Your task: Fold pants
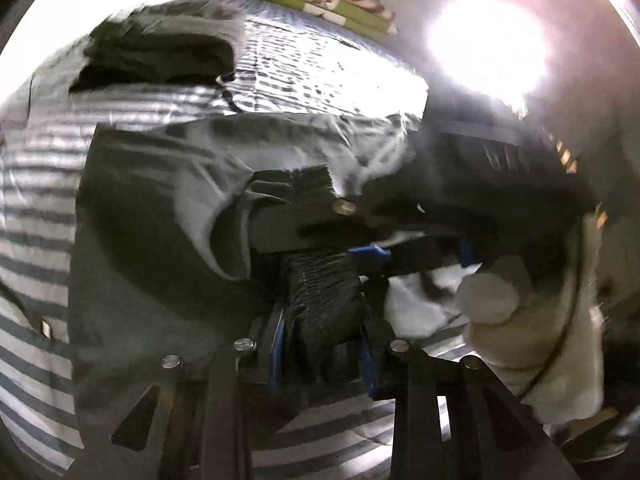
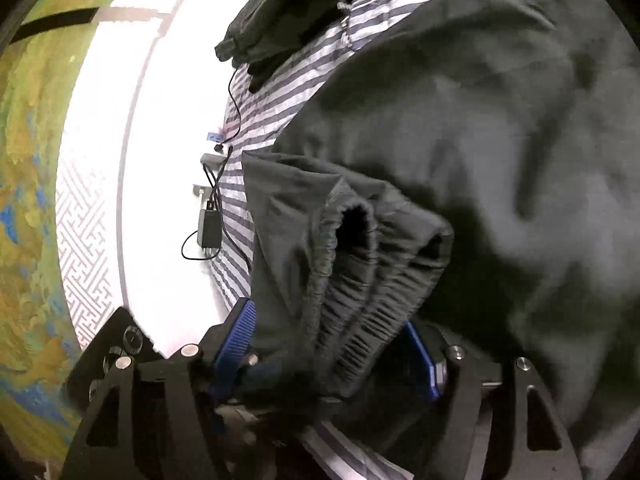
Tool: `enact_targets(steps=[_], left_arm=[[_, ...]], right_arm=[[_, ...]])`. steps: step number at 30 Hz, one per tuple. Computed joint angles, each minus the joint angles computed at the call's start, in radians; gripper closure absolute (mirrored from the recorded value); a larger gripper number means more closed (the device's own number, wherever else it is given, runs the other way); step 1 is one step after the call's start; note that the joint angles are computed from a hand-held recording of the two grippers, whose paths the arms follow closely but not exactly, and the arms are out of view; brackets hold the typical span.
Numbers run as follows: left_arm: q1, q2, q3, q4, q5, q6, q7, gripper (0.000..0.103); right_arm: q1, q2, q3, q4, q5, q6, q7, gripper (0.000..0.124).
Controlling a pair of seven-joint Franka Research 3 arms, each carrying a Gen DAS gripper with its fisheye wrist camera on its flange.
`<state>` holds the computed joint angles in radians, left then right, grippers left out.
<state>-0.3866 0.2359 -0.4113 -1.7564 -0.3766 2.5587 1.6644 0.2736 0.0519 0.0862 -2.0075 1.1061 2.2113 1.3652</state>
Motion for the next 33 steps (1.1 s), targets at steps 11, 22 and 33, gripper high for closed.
enact_targets(steps=[11, 22, 33], left_arm=[[-0.034, -0.048, 0.019, -0.018, 0.139, -0.024, -0.076, 0.047], [-0.031, -0.253, 0.091, -0.153, 0.27, 0.037, -0.209, 0.038], [-0.131, 0.101, 0.023, 0.232, 0.374, -0.034, -0.217, 0.038]], right_arm=[[0.022, -0.016, 0.006, 0.036, -0.207, -0.03, 0.042, 0.109], [-0.076, -0.146, -0.083, 0.085, -0.472, -0.136, 0.056, 0.109], [-0.256, -0.227, -0.185, 0.068, -0.721, -0.262, 0.09, 0.109]])
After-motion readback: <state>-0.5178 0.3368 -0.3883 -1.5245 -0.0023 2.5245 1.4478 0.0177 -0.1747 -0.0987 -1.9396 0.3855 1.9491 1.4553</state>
